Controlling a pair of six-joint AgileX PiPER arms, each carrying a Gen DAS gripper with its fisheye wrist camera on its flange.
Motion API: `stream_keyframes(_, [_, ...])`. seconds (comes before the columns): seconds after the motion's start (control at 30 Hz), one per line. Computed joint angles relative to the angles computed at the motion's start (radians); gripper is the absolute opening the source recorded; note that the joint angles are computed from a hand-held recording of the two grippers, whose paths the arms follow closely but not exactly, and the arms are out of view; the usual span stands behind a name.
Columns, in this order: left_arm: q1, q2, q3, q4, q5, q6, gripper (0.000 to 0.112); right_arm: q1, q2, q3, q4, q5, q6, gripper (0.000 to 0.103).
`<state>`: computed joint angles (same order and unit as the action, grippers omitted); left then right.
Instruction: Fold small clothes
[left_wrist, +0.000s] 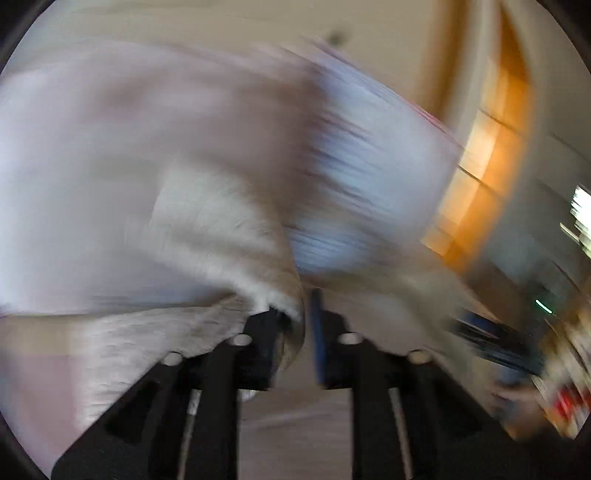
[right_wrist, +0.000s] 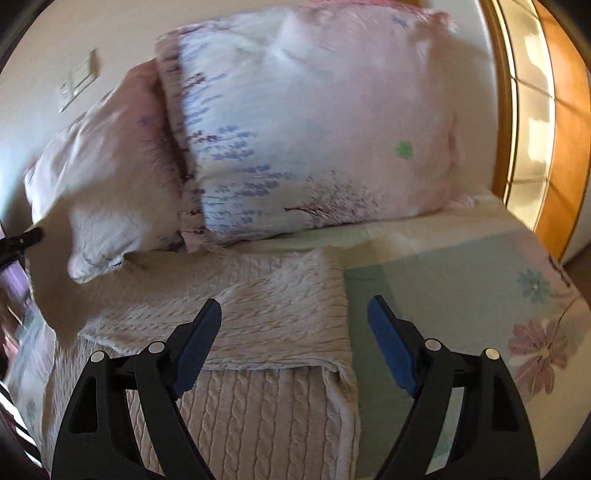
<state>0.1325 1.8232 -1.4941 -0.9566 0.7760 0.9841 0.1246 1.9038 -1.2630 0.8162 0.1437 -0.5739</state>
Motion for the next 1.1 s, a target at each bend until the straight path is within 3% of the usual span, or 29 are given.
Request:
stream_keyframes(0.03, [-0.075,0.037,-0.029,0.074,0.018,-0.055,0.041,-0.021,0.005,-0.003,-0.006,0.046,0.021,0.083])
stream_keyframes(0.1, [-0.127,0.048,-0.002,0.156,0.000,-0.105,0.041,-0.054,-0.020,0.035,0.080,0.096,-0.056,0.083])
stream_keyframes(0.13, [-0.106,0.024,0.054,0.151,-0.012,-0.087,0.042,-0.088,-0.059,0.087,0.173,0.136,-0.155,0.083])
stream_keyframes(0.17, [-0.074,0.000,0.100,0.133,-0.018,-0.070,0.051,-0.120,-0.089,0.138,0.262,0.174,-0.255,0.083])
stream_keyframes(0.23, [0.066,-0.084,0.249,0.091,-0.026,-0.025,0.068,-0.190,-0.129,0.215,0.343,0.285,-0.353,0.081])
stream_keyframes(0.27, [0.138,-0.124,0.315,0.108,-0.032,-0.023,0.069,-0.230,-0.139,0.254,0.366,0.356,-0.381,0.080])
stream_keyframes(0.37, [0.322,-0.204,0.461,0.180,-0.019,-0.027,0.071,-0.307,-0.135,0.338,0.368,0.504,-0.385,0.060])
stream_keyframes(0.47, [0.519,-0.215,0.550,0.170,0.114,0.045,0.071,-0.346,-0.157,0.463,0.457,0.577,-0.492,0.051])
stream_keyframes(0.57, [0.641,-0.261,0.674,0.147,0.195,0.163,0.070,-0.390,-0.165,0.552,0.523,0.719,-0.588,0.045])
stream_keyframes(0.6, [0.664,-0.297,0.726,0.122,0.192,0.225,0.070,-0.393,-0.156,0.568,0.531,0.757,-0.604,0.038])
stream_keyframes(0.67, [0.700,-0.344,0.779,0.127,0.254,0.262,0.055,-0.394,-0.149,0.628,0.558,0.818,-0.669,0.029])
stream_keyframes(0.73, [0.748,-0.353,0.821,0.148,0.351,0.313,0.041,-0.390,-0.141,0.660,0.567,0.865,-0.701,0.013])
stream_keyframes(0.8, [0.713,-0.395,0.885,0.129,0.311,0.341,0.036,-0.375,-0.142,0.684,0.595,0.877,-0.736,0.010])
stream_keyframes(0.83, [0.693,-0.415,0.906,0.116,0.287,0.356,0.029,-0.370,-0.148,0.689,0.616,0.882,-0.753,0.009])
stream_keyframes(0.87, [0.678,-0.409,0.905,0.107,0.291,0.351,0.014,-0.372,-0.148,0.683,0.637,0.902,-0.767,0.008])
stream_keyframes(0.97, [0.627,-0.337,0.812,0.035,0.351,0.319,0.007,-0.368,-0.177,0.598,0.715,0.956,-0.756,0.008])
stream_keyframes(1.1, [0.517,-0.264,0.562,-0.103,0.307,0.234,0.007,-0.322,-0.147,0.310,0.822,0.916,-0.671,0.008])
